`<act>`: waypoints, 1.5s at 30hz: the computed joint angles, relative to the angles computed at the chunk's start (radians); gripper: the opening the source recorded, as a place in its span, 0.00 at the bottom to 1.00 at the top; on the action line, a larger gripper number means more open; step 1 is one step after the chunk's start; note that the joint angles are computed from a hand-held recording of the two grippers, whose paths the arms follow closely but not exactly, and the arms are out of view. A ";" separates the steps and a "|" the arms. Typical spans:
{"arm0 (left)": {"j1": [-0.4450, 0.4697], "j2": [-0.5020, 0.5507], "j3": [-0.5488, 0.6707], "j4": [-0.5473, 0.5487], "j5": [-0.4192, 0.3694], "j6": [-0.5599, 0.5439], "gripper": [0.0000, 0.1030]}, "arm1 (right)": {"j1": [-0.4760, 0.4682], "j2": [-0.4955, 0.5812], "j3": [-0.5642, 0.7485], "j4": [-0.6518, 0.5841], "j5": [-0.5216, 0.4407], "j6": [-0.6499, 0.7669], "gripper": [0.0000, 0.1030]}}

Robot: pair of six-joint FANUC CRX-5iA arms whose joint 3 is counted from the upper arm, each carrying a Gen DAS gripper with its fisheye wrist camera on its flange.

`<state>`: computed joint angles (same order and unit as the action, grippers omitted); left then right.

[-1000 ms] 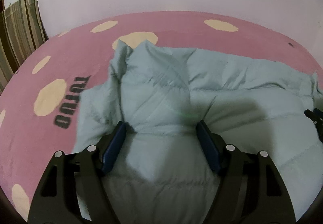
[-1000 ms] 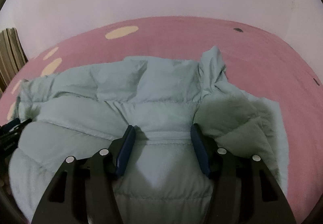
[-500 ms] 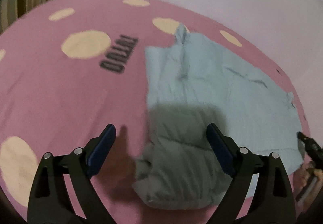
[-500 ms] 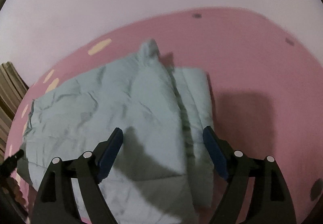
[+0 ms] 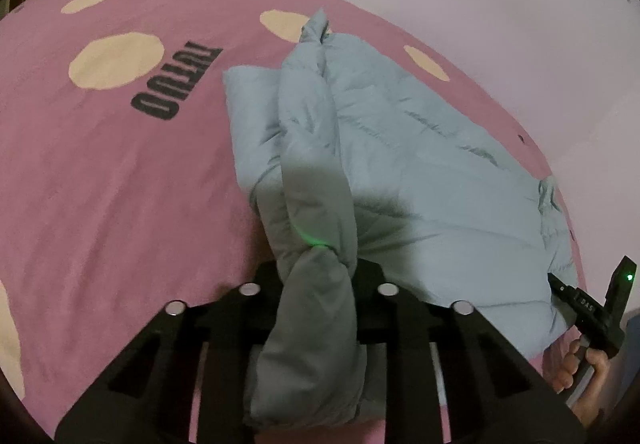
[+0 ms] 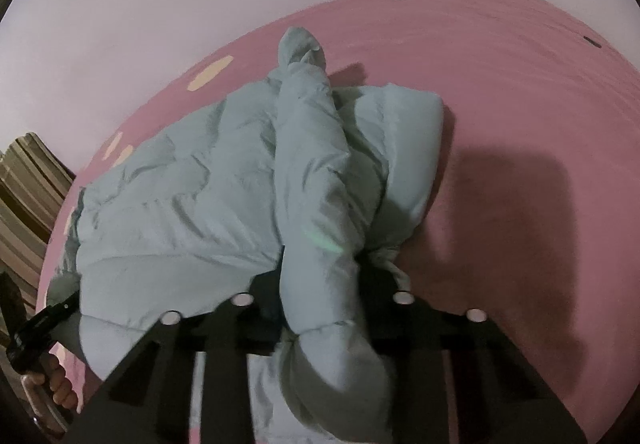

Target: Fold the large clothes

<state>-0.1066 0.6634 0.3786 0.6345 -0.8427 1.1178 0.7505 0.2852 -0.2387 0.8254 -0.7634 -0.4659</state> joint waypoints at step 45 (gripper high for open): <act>0.194 -0.496 -0.634 0.058 0.045 -0.274 0.23 | 0.357 -0.093 -0.094 0.046 -0.172 -0.265 0.24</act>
